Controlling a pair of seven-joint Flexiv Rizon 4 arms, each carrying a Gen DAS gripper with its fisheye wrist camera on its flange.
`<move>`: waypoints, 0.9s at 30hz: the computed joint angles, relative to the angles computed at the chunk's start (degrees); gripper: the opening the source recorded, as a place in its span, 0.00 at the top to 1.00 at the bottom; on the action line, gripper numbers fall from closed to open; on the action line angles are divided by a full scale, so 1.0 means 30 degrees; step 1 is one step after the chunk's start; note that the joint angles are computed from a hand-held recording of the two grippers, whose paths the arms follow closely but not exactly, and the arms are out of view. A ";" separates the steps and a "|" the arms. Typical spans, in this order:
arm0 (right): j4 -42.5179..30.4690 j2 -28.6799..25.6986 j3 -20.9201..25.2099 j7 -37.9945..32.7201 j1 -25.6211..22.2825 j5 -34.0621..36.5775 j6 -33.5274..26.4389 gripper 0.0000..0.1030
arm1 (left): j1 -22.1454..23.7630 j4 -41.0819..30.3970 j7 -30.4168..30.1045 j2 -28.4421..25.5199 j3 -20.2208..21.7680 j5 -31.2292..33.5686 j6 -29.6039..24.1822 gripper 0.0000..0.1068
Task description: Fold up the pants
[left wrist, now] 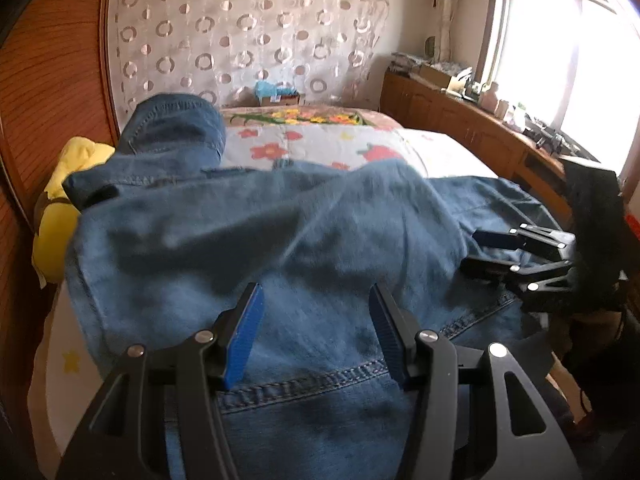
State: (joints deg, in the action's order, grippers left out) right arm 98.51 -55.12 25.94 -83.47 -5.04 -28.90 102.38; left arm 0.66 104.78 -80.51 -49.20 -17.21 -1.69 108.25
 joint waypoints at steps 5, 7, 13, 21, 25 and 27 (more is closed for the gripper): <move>-0.0109 0.0065 -0.0025 -0.0011 0.0058 0.0134 -0.0406 0.35 | -0.1410 -0.0362 -0.0335 -0.0340 0.1330 -0.0953 0.0049 0.50; -0.0121 0.0080 -0.0009 -0.0110 0.0064 0.0254 -0.0474 0.35 | -0.1614 -0.0418 -0.0461 -0.0457 0.1474 -0.1093 0.0224 0.50; -0.0190 0.0133 0.0093 -0.0348 0.0087 0.0595 -0.0833 0.35 | -0.1979 -0.0623 -0.0663 -0.0724 0.1759 -0.1500 0.0106 0.49; 0.0491 0.1255 -0.1853 0.0200 0.1564 0.2234 -0.0576 0.31 | -0.2872 -0.0750 -0.0973 -0.0995 0.2659 -0.1875 0.0836 0.48; 0.1996 0.2407 -0.3389 0.0710 0.2287 0.3065 0.0625 0.30 | -0.3951 -0.0777 -0.0929 -0.0954 0.3726 -0.2619 0.0936 0.48; 0.3050 0.3275 -0.5215 0.0943 0.3468 0.3863 0.1529 0.30 | -0.4184 -0.0793 -0.0896 -0.0983 0.3920 -0.2835 0.0994 0.48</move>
